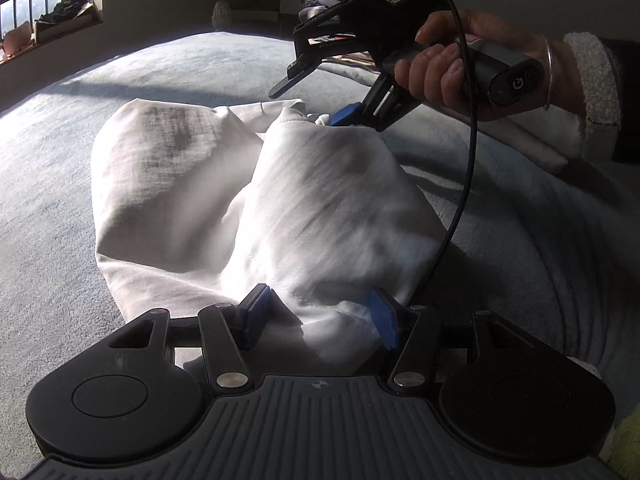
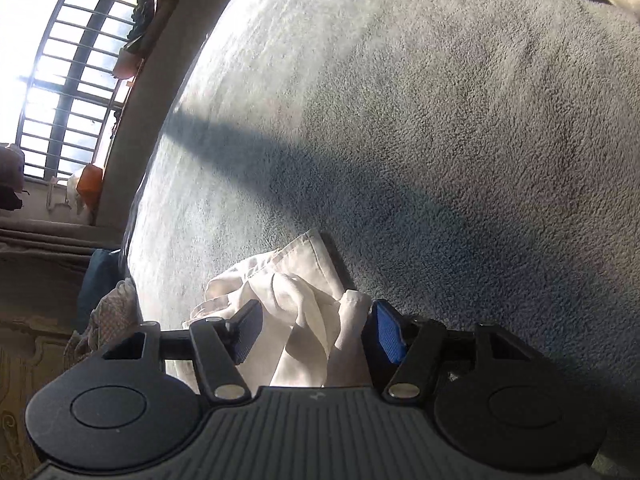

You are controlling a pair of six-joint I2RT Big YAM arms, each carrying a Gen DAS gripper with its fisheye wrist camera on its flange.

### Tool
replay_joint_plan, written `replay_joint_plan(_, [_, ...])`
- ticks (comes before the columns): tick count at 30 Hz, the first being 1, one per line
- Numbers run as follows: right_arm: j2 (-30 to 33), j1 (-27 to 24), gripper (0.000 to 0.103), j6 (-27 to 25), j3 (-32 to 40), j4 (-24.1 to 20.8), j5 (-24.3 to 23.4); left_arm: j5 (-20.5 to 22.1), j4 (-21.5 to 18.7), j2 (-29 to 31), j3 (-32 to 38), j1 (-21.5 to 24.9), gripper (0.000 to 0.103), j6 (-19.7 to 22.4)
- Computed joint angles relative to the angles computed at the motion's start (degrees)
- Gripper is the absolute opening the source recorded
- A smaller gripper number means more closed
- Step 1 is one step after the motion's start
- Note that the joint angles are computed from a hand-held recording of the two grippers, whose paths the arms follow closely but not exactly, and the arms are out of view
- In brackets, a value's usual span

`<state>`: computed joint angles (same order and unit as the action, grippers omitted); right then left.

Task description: Fold clothes

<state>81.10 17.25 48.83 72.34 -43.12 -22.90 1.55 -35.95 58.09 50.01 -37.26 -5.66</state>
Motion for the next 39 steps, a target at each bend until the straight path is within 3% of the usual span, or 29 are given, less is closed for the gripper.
replay_joint_plan(2, [1.38, 1.44, 0.049, -3.42, 2.29, -2.75, 2.91, 0.2, 0.43, -0.02, -0.39, -0.19, 0.055, 0.25])
replay_joint_plan(3, [1.72, 1.99, 0.037, -4.62, 2.84, -3.19, 4.2, 0.25, 0.66, -0.03, -0.59, -0.28, 0.055, 0.34])
replay_joint_plan(4, [1.99, 2.54, 0.016, -6.0, 3.47, -3.63, 5.78, 0.17, 0.94, -0.16, -0.83, -0.46, 0.055, 0.43])
replay_joint_plan(7, [1.12, 4.23, 0.003, -10.22, 3.94, -1.75, 10.16, 0.41, 1.7, -0.36, -1.33, -0.58, 0.055, 0.56])
replay_joint_plan(13, [-1.08, 5.16, 0.003, -23.89, 1.65, 12.9, 4.87, 0.56, 2.99, -0.23, -1.66, -0.84, 0.055, 1.01])
replay_joint_plan(16, [2.38, 3.84, 0.003, -27.21, 2.8, 11.35, 4.19, 0.35, 3.11, 0.2, -1.57, -0.95, 0.056, 1.37])
replay_joint_plan(23, [5.06, -0.69, 0.006, -19.9, -0.55, 14.95, -3.18, -1.4, 3.04, 0.79, -1.21, -2.42, 0.056, 0.88])
replay_joint_plan(26, [5.84, -2.02, 0.014, -15.86, -0.68, 14.41, -4.34, -2.12, 2.54, 0.8, -0.92, -3.22, 0.057, -0.15])
replay_joint_plan(27, [4.77, -2.3, 0.021, -14.52, -1.44, 14.85, -3.65, -2.18, 2.31, 0.6, -0.9, -3.3, 0.057, -0.43])
replay_joint_plan(28, [3.56, -2.57, 0.034, -13.22, -2.25, 15.31, -2.83, -2.23, 2.23, 0.43, -0.92, -3.33, 0.057, -0.64])
replay_joint_plan(29, [2.29, -2.71, 0.039, -12.9, -2.79, 14.98, -1.81, -2.28, 2.18, 0.27, -0.96, -3.36, 0.057, -0.85])
replay_joint_plan(31, [-1.0, -3.36, 0.04, -13.95, -4.02, 13.6, -2.1, -2.54, 2.24, 0.1, -0.99, -3.56, 0.057, -1.51])
replay_joint_plan(35, [-7.39, -3.4, 0.043, -18.79, -5.84, 5.86, -6.53, -3.32, 2.91, 0.12, -0.93, -4.33, 0.057, -2.14])
replay_joint_plan(37, [-10.42, -3.38, 0.053, -21.38, -6.35, 1.52, -8.65, -3.83, 3.23, 0.17, -0.91, -4.74, 0.057, -2.23])
replay_joint_plan(39, [-14.19, -1.81, 0.053, -23.57, -8.39, -1.15, -8.11, -4.03, 3.31, 0.13, -0.85, -4.69, 0.057, -2.04])
